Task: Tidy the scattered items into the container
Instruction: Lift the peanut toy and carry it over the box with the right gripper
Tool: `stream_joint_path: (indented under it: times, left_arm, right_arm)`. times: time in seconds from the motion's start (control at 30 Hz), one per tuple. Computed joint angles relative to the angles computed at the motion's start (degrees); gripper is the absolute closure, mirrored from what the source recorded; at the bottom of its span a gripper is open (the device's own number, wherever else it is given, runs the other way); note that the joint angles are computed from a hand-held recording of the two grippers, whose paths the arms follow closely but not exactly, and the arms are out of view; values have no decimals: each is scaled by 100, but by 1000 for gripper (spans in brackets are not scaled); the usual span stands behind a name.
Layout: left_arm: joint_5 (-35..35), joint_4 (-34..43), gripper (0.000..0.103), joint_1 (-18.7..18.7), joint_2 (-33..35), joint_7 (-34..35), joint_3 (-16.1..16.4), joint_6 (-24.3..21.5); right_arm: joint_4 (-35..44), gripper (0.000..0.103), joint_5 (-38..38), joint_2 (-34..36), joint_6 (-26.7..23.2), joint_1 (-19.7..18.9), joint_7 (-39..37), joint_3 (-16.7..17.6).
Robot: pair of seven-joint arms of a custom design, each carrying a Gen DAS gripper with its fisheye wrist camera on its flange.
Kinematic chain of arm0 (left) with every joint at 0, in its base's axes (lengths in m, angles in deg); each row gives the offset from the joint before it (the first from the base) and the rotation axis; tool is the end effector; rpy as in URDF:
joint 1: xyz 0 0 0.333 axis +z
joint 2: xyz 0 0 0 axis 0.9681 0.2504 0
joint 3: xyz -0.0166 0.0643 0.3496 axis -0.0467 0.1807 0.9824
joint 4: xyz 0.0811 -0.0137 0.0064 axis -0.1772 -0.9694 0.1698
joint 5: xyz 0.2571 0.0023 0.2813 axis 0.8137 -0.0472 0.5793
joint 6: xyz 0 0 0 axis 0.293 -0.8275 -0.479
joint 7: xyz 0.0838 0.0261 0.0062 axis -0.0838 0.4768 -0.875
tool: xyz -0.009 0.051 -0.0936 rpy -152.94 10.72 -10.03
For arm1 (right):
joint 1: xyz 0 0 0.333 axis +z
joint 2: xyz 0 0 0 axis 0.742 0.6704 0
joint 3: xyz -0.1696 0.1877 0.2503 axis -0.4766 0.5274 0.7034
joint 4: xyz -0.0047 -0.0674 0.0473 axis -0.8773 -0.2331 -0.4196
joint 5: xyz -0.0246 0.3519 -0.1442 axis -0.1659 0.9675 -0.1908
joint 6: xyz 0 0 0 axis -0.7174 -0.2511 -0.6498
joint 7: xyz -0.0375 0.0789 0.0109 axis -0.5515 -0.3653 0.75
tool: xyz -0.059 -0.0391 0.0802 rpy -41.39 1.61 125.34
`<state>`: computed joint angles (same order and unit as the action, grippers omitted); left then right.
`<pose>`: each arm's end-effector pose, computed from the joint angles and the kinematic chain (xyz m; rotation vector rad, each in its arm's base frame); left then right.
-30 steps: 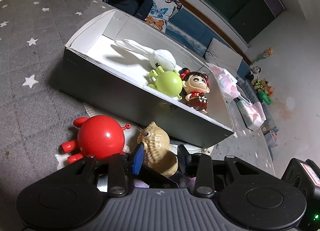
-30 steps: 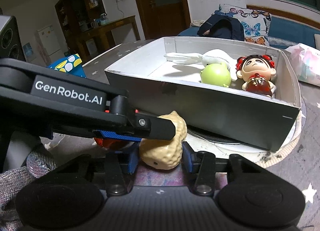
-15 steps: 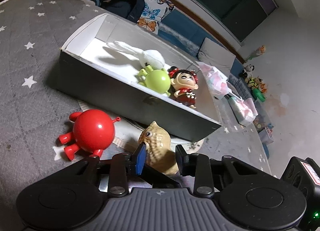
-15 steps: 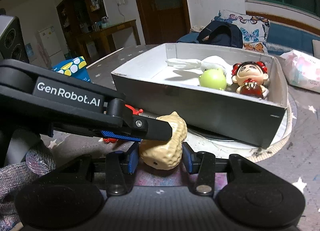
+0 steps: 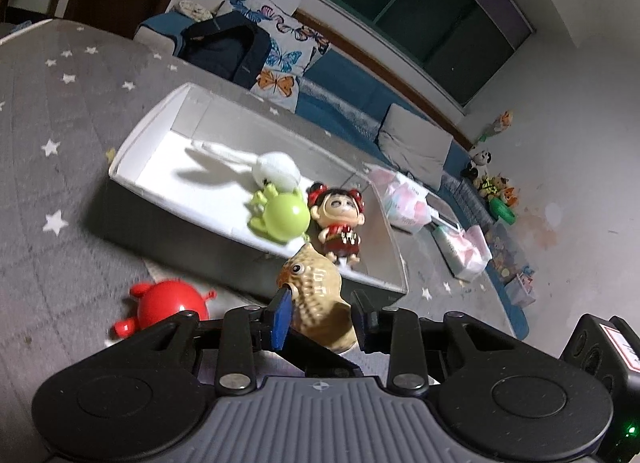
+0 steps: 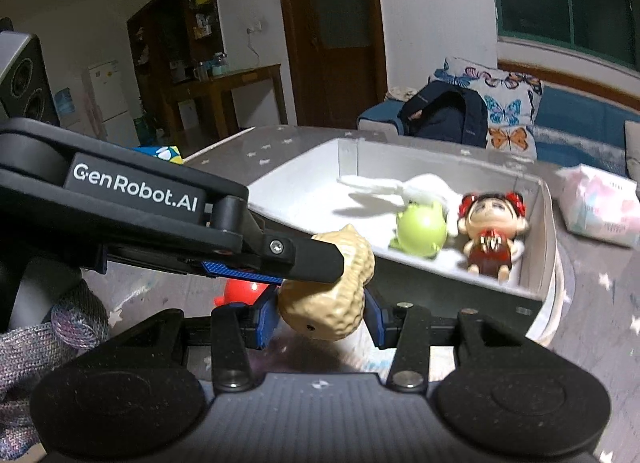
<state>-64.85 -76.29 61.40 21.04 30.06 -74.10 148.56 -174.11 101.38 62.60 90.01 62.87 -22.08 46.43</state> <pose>0.5304 -0.1793 0.4228 -2.1803 1.3558 -1.3163 0.5920 0.2282 0.4014 -2.0474 0.7725 -0.2512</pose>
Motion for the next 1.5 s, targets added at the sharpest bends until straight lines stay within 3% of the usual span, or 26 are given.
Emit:
stream_joint_path:
  times: [0.23,0.93,1.5]
  left_arm:
    - [-191,218,69,-80,46,289,174,-47]
    - [273,790,68,360,435,47,204,-330]
    - [783,1562,67,725,998,-152,217,-702]
  right_arm:
    - [358,58,-269,167,40,21,180,53]
    - [1397,58,-1643,985,313,-195,1240,566]
    - [2525,58,-3372,1926,382,-342,2734,915]
